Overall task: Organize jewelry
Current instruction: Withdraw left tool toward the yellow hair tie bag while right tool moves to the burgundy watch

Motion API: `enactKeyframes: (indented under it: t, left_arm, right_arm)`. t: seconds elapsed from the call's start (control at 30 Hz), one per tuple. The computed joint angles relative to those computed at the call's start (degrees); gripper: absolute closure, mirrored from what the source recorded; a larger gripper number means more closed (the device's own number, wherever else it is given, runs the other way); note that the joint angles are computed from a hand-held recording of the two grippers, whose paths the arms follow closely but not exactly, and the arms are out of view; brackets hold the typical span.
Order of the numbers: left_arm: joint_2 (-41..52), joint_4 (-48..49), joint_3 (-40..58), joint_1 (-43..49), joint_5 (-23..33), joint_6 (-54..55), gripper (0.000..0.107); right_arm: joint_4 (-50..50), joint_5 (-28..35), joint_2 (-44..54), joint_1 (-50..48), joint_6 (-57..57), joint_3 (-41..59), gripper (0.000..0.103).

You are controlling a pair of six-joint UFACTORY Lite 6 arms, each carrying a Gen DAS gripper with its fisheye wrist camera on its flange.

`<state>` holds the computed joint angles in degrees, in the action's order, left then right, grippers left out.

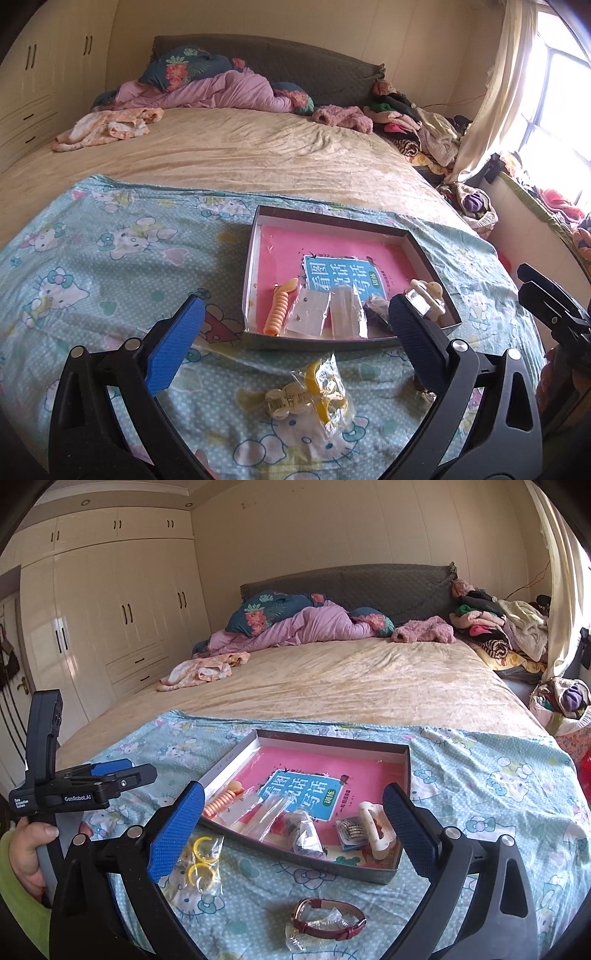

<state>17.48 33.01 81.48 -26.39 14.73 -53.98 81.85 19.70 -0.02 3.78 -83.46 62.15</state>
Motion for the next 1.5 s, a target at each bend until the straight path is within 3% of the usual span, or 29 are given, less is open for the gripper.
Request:
enactKeyframes:
  t: [0.87, 1.5]
  left_arm:
    - [-5.52, 19.49, -7.6, -8.89, 6.75, -17.67, 0.014]
    - [-0.92, 19.52, -9.11, -11.44, 5.41, -18.64, 0.014]
  right_arm:
    - [-7.3, 2.65, -11.6, -3.18, 4.23, -12.37, 0.007]
    - [-7.97, 3.07, -9.5, -5.2, 2.23, -16.72, 0.007]
